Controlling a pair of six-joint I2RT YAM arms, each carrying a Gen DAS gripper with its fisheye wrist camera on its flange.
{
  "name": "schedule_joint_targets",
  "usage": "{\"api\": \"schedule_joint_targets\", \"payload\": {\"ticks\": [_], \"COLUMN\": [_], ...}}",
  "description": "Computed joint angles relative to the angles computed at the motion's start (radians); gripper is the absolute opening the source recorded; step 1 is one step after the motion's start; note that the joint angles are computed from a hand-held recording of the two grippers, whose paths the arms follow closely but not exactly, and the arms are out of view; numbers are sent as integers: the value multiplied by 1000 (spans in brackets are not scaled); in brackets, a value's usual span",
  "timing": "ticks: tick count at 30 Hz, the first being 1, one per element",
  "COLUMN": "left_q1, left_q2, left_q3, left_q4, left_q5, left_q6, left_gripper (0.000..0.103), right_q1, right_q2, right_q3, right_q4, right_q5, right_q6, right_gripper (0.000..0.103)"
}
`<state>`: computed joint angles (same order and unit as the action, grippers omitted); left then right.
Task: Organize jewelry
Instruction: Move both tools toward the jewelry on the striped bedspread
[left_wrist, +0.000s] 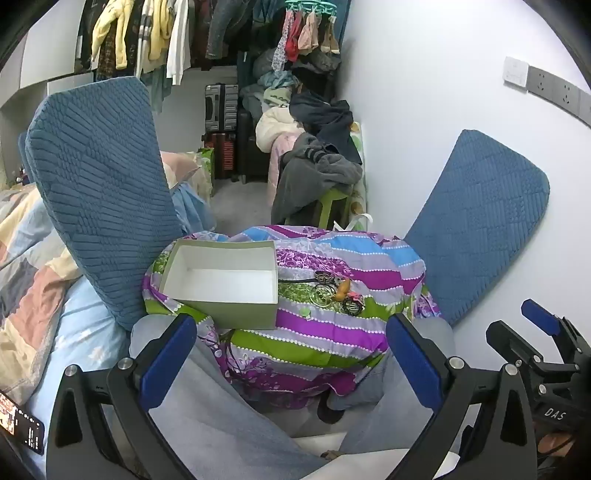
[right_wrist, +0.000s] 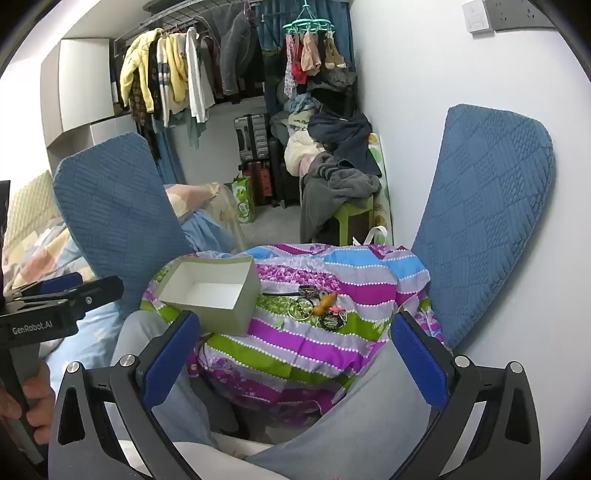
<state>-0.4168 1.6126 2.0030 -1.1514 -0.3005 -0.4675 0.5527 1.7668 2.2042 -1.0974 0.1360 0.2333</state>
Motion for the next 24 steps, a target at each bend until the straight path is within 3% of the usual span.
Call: {"api": "schedule_joint_targets", "payload": {"ticks": [24], "left_q1": [-7], "left_q2": [13], "left_q3": [19], "left_q4": [-15], "left_q5": [-4], "left_q6": [-3], "left_gripper": [103], "right_q1": [19], "right_q2": [-8], "right_q3": [-3], "right_q4": [-13], "right_q5": [17], "right_q6": [12], "right_gripper": [103]}}
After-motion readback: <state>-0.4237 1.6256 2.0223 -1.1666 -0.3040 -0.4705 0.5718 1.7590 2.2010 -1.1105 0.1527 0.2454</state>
